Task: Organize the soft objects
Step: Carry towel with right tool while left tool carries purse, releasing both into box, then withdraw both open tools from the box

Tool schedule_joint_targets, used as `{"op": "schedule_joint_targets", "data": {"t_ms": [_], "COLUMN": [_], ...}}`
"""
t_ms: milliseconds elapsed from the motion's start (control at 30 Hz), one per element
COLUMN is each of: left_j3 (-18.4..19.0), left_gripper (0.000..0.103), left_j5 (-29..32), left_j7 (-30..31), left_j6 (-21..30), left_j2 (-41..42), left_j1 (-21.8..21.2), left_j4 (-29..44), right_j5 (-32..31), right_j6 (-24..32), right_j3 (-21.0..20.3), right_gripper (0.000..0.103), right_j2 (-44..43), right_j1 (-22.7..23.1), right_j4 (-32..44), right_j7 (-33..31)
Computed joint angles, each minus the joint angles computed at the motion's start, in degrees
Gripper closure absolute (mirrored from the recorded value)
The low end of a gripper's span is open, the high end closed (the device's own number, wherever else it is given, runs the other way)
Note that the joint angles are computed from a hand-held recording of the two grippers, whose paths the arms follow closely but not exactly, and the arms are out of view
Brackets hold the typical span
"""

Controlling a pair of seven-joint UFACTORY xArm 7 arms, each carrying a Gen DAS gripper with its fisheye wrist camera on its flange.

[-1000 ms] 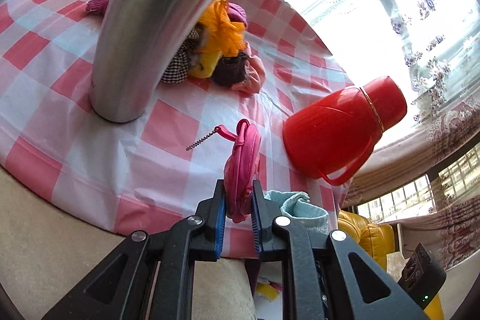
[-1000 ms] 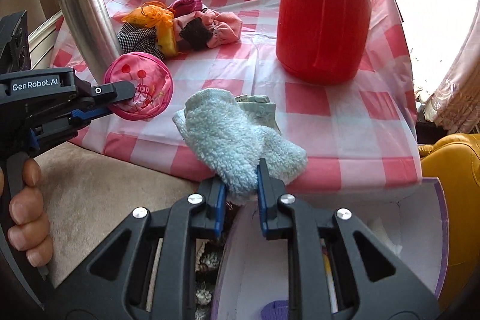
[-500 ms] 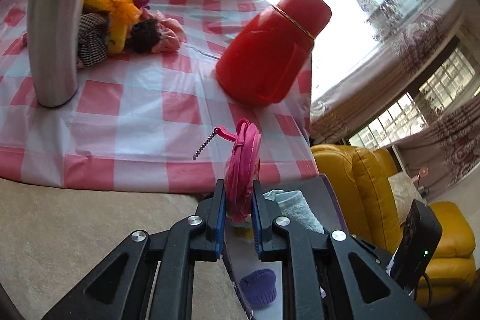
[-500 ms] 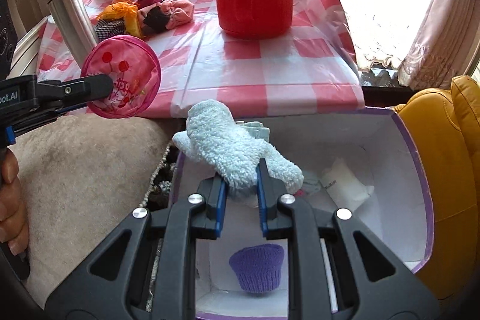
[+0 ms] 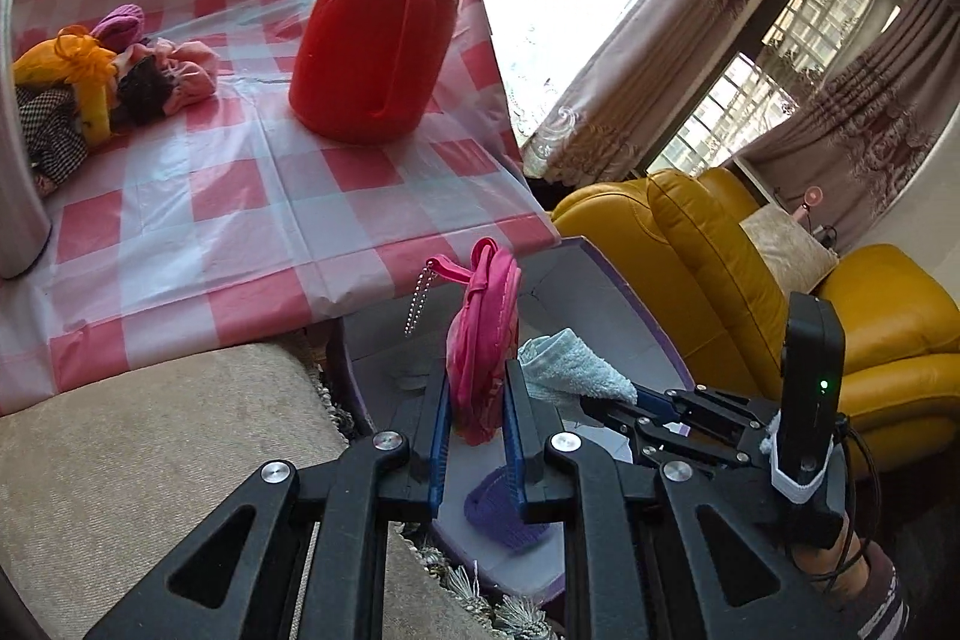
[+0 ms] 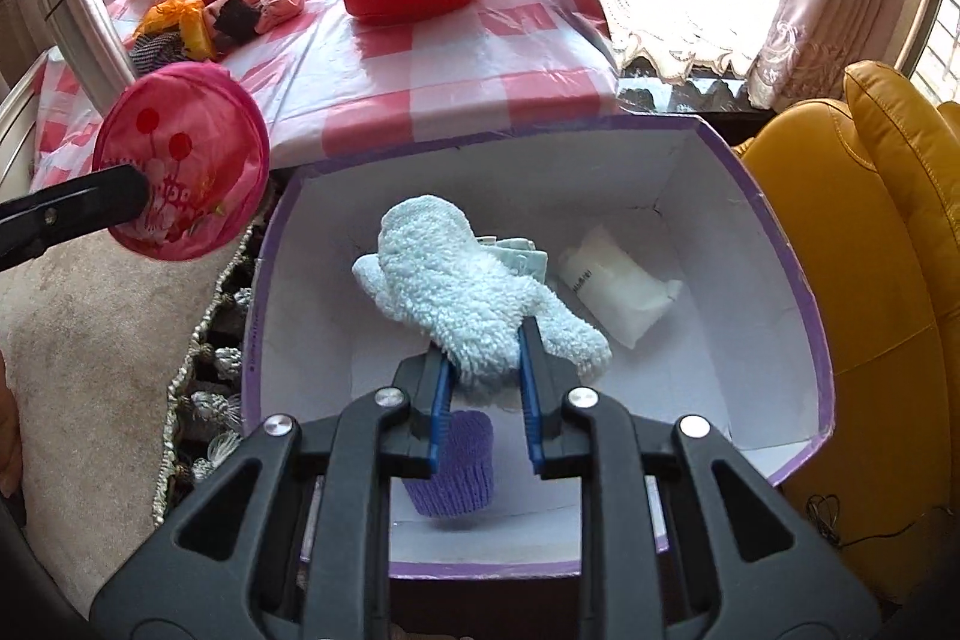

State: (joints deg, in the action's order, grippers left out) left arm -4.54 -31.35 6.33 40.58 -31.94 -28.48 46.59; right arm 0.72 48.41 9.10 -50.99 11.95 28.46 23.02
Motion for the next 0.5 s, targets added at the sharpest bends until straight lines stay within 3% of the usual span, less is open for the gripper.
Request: {"op": "schedule_joint_targets", "data": {"t_ms": [33, 67, 100, 167, 500], "left_j3": [0.7, 1.0, 0.9, 0.4, 0.3], "left_gripper": [0.081, 0.070, 0.051, 0.041, 0.041], "left_j5": [-0.8, -1.1, -1.1, -0.6, 0.9], "left_j7": [1.2, 1.9, 2.4, 2.8, 0.3], "left_j6": [0.8, 1.9, 3.0, 4.2, 6.5], "left_j2": [0.5, 0.9, 1.3, 1.7, -3.5], "left_j1": [-0.9, -1.2, -1.3, -0.9, 2.4], "left_j4": [0.4, 0.8, 1.1, 1.3, -1.2], "right_j5": [0.0, 0.0, 0.0, -0.1, 0.3], "right_j6": [0.7, 1.0, 1.2, 1.2, 0.9], "right_j3": [-0.1, -0.2, -0.2, -0.2, 1.6], "right_gripper": [0.065, 0.054, 0.046, 0.044, 0.035], "right_j2": [-0.3, -0.5, -0.8, -1.3, -1.7], "right_j1": [-0.3, -0.5, -0.7, -0.8, 1.0], "right_j4": [-0.1, -0.2, -0.3, -0.5, 1.4], "right_j7": [0.4, 0.7, 1.0, 1.1, 2.0]}}
